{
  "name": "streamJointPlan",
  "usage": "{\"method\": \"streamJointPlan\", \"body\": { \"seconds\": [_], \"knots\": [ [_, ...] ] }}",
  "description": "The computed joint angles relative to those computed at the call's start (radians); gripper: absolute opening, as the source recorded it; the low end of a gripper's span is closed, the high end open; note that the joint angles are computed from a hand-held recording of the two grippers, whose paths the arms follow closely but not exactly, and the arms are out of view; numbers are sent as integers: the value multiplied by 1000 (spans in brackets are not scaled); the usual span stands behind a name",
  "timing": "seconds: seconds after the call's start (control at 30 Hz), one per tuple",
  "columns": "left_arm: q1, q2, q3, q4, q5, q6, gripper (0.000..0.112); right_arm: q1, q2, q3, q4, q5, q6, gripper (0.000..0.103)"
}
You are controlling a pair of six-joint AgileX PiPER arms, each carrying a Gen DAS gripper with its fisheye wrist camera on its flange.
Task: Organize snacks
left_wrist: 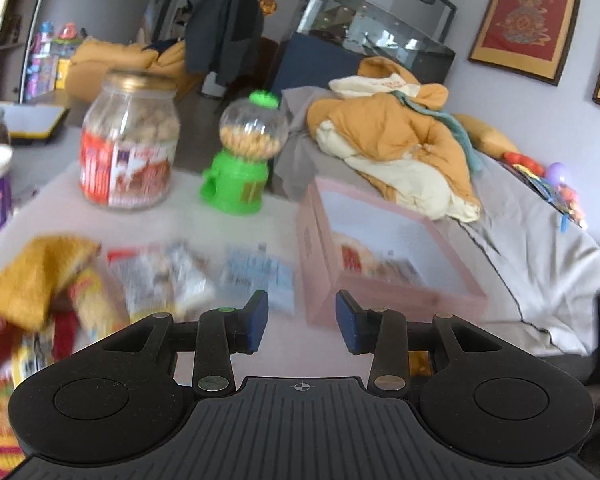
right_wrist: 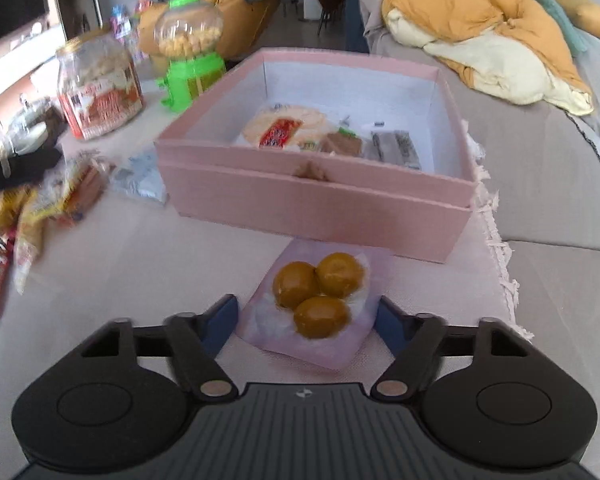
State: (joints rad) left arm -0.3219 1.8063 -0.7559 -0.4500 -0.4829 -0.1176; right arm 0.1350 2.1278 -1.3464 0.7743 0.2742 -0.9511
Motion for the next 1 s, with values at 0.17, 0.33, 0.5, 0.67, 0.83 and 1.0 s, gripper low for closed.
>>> {"method": "streamJointPlan", "body": {
  "seconds": [0.17,0.33,0.5,0.67,0.83,1.0],
  "knots": [
    [2,-5,79,-12,2,-55,42,-47,-55,24,104,107,-130,41],
    [32,-41,136,-12,16,-81,41,-72,-86,29,141,173,-178,39],
    [26,-91,168,-33,26,-62,41,-55,-157,47,205,205,-279,2],
    [13,-112,184,-59,37,-33,41,-32,-149,29,160,165,-283,17],
    [-4,-105,175,-98,61,4,41,-50,-93,33,227,168,-326,85],
    [-50,-101,143,-353,65,230,41,0,-8,-40,102,155,-125,85]
  ]
}}
